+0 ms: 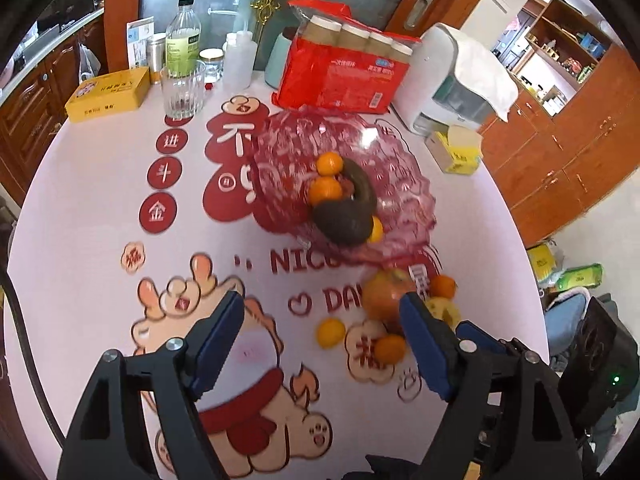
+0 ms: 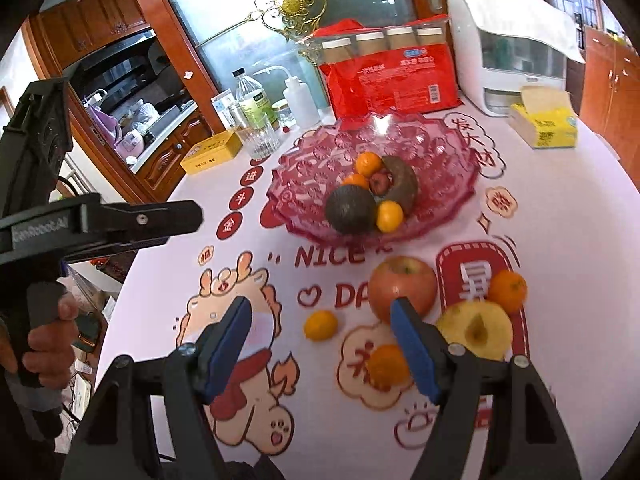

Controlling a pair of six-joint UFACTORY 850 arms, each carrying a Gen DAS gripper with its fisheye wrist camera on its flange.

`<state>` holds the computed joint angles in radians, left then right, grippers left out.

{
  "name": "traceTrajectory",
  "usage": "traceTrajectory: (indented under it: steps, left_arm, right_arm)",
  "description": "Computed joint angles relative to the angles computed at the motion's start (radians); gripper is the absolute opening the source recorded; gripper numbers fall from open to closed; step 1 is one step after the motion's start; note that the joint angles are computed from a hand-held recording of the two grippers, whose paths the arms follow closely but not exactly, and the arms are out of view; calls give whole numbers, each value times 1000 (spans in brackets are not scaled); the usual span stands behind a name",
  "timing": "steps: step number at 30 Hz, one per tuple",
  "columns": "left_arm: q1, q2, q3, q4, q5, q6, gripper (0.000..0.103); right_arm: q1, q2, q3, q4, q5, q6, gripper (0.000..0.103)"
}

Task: Organize fruits
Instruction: 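Move both open tools back down to the remaining fruit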

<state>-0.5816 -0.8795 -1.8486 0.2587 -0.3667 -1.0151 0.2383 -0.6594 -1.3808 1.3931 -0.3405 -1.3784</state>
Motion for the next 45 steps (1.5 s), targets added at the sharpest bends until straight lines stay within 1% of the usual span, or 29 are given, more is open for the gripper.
traceTrajectory:
  steps: [2,5,7,9,11,14,17,23,25,28,29,32,33,35,39,45]
  left_arm:
    - [-9,20,35,2,5,-8,79]
    - [-19,51,95,-30,32,10,80]
    - [-25,72,144,-67,72,44,83]
    - [-28,84,179,-138,110,116,84]
    - [-32,91,208,-203,129,174,84]
    - [-41,99,234,-189,142,155,84]
    - [-51,97,242,-176,139,146,84]
    - [-70,65,201,-104,91,68,84]
    - [-77,52,183,-66,79,16,84]
    - [-92,30,152,38,58,-111,84]
    - [-99,17,131,71,40,-153,84]
    - [-114,-31,55,108,-34,-202,84]
    - [-120,-51,24,123,-64,-224,84]
    - [-127,-81,-25,124,-107,-248,84]
    - [-139,-144,-126,117,-182,-314,84]
    - [-149,-233,-263,92,-254,-395,84]
  right_arm:
    - [3,32,58,87,27,-76,72]
    - [9,71,136,206,64,-168,72]
    - [12,95,186,300,87,-248,72]
    - [16,118,232,429,106,-360,72]
    - [20,143,287,612,121,-521,72]
    - [23,170,345,796,138,-687,72]
    - [20,190,389,912,147,-793,72]
    - [-8,205,426,1026,145,-922,72]
    - [-22,204,425,1005,146,-914,72]
    - [-51,193,408,893,146,-849,72]
    - [-59,190,401,849,146,-820,72]
    - [-94,175,371,675,128,-716,72]
    - [-100,172,365,654,125,-714,72]
    - [-124,156,334,547,115,-667,72]
    - [-162,121,277,385,81,-600,72]
    - [-211,56,175,197,27,-556,72]
